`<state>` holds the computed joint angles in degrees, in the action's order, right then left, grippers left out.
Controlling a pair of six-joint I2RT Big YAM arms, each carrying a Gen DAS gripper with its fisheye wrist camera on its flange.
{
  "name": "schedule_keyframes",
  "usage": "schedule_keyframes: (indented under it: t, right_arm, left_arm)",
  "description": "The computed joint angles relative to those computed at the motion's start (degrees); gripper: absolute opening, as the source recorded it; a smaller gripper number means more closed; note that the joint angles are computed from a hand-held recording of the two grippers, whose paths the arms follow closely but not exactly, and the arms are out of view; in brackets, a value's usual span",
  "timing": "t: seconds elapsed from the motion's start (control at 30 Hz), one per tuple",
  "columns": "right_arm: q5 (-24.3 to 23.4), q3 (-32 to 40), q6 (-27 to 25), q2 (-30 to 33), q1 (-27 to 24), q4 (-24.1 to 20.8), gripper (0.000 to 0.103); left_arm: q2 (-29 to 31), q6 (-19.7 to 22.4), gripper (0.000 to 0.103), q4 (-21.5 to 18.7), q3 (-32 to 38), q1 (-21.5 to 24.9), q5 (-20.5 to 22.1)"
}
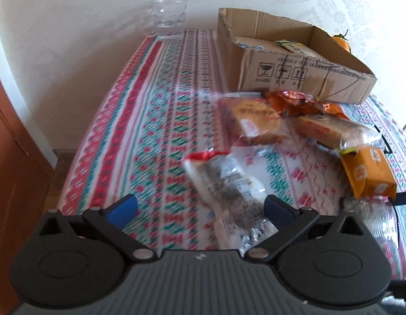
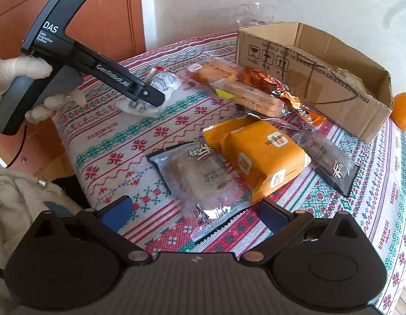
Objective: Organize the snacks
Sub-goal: 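Grasp the clear red-tabbed packet with left tool while right tool grasps the clear black-label packet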
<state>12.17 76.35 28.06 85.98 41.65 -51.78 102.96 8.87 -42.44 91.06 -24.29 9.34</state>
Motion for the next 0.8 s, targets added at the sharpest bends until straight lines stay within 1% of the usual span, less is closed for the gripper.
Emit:
schedule_keyframes:
  t: [0.1, 0.17, 0.27, 0.33, 0.4, 0.43, 0.5, 0.53, 0.57, 0.7, 0.8]
  right_arm:
    - [-0.7, 0.93, 0.09, 0.17, -0.14, -1.87, 0.103]
    - [-0.26, 1.5, 0.62, 0.13, -0.13, -3.25, 0.103]
    - [1.69, 1.17, 0.28, -1.21, 0.09, -3.24, 0.103]
    - [1.67, 1.12, -0.77, -2.25, 0.0, -2.3, 0.103]
    - [0.75, 1.44, -2.85, -2.57, -0.36, -0.83, 0.102]
    - [-0.2, 1.79, -4.09, -2.37, -0.54, -0.23, 0.1]
    - [-2.13, 2.84, -6.3, -1.27, -0.98, 0.34, 0.093]
    - [-3.08, 3.52, -7.2, -0.46, -1.27, 0.19, 0.087]
    - [-3.67, 4.21, -7.91, 0.43, -1.56, -0.1, 0.086]
    - [-3.94, 6.46, -9.0, 3.09, -2.23, -1.69, 0.086]
    - [-5.44, 7.24, -8.34, 4.01, -2.52, -2.83, 0.086]
  left_arm:
    - [-0.08, -0.33, 0.103, 0.39, -0.25, 0.05, -0.51]
    - [0.18, -0.99, 0.103, 0.23, 0.12, -0.42, -1.71]
    - [0.54, -1.06, 0.103, -0.06, 0.64, -0.7, -2.12]
    - [0.4, -1.16, 0.103, 0.07, 0.43, -0.65, -2.12]
    - [0.2, -1.23, 0.103, 0.48, 0.02, -0.65, -2.15]
    - [0.11, -1.4, 0.103, 0.55, -0.11, -0.66, -2.25]
    - [0.0, -1.64, 0.103, 0.61, -0.22, -0.74, -2.49]
    - [-0.02, -1.83, 0.103, 0.53, -0.18, -0.77, -2.63]
    - [0.0, -1.95, 0.103, 0.59, -0.21, -0.82, -2.73]
    - [-0.15, -1.92, 0.103, 1.04, -0.52, -0.78, -2.67]
    - [-0.27, -1.79, 0.103, 1.29, -0.77, -0.63, -2.36]
